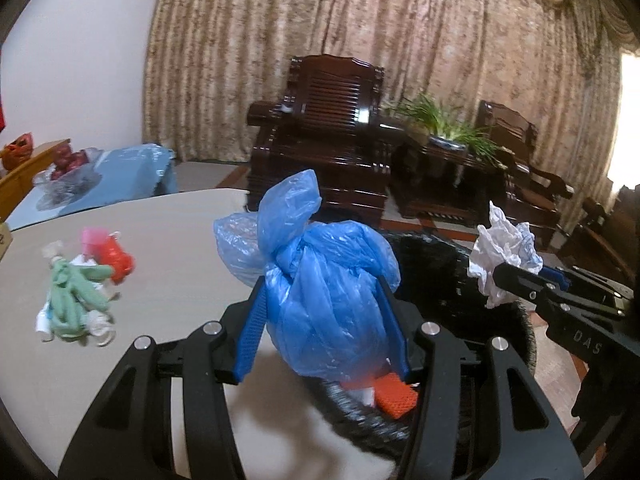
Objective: Collect trash
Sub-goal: 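Carry the blue bag and tissue over the bin and open both tools, then move both tools back to the table and grasp the white tube with the left tool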
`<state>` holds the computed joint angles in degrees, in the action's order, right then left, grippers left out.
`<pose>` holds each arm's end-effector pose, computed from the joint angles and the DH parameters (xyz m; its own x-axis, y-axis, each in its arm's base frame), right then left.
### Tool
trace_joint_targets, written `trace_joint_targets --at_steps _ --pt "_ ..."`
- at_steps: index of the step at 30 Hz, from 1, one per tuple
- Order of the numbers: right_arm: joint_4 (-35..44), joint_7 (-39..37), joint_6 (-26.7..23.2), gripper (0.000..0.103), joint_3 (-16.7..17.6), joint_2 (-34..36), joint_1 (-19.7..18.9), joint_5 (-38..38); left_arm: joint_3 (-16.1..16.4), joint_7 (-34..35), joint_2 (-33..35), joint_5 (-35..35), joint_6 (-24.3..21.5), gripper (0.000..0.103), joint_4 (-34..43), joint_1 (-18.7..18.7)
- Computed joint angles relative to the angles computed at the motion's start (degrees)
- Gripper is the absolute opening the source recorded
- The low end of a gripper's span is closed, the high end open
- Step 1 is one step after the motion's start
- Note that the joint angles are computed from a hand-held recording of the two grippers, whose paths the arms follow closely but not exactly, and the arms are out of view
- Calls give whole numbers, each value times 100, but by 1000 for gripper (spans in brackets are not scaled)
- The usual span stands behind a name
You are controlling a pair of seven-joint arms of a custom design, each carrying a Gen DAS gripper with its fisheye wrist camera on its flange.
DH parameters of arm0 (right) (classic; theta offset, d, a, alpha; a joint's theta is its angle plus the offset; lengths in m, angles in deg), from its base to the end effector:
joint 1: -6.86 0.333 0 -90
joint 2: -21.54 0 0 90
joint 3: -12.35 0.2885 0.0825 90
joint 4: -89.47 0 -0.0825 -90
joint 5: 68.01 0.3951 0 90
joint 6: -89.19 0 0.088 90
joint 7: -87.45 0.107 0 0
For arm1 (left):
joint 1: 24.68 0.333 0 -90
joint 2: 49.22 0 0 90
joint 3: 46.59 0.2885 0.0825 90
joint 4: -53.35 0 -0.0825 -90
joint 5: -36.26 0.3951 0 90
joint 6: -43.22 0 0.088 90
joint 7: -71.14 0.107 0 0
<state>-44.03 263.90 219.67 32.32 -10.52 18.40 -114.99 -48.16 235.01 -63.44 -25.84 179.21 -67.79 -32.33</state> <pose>0.3893 0.2414 0.5673 -0.4654 -0.8771 -0.1185 -0.4340 0.3428 -0.8331 0.5330 -0.0974 0.5516 -0.7709 -0.6265 0.1149 -0.4088 0.3482 -0.8436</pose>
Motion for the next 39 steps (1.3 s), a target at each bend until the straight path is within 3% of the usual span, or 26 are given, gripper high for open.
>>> trace_joint_targets --at_steps 18,21,25,27,29,31,34,39 --pt "-848 196 -435 26 36 -775 60 598 -385 57 229 196 147 51 -118 -430" --pt "-918 210 -454 27 36 -827 61 658 -393 3 317 302 46 56 -56 -429" --pt "-1007 201 -504 37 17 -906 63 742 -411 -79 412 381 -118 74 41 -399" --pt "-1044 213 -563 46 19 -954 59 788 -429 -120 425 378 -118 78 58 -379" --pt "-1043 255 -649 62 56 -971 45 818 -437 -167 435 406 -127 87 70 -358" --pt "-1022 289 -728 72 89 -976 26 803 -420 -171 447 386 -124 88 91 -328" --pt "-934 374 -900 94 171 -948 5 756 -406 -177 462 384 -80 89 141 -280" --pt "-769 355 -849 97 151 -846 27 596 -331 -159 434 293 55 93 183 -184"
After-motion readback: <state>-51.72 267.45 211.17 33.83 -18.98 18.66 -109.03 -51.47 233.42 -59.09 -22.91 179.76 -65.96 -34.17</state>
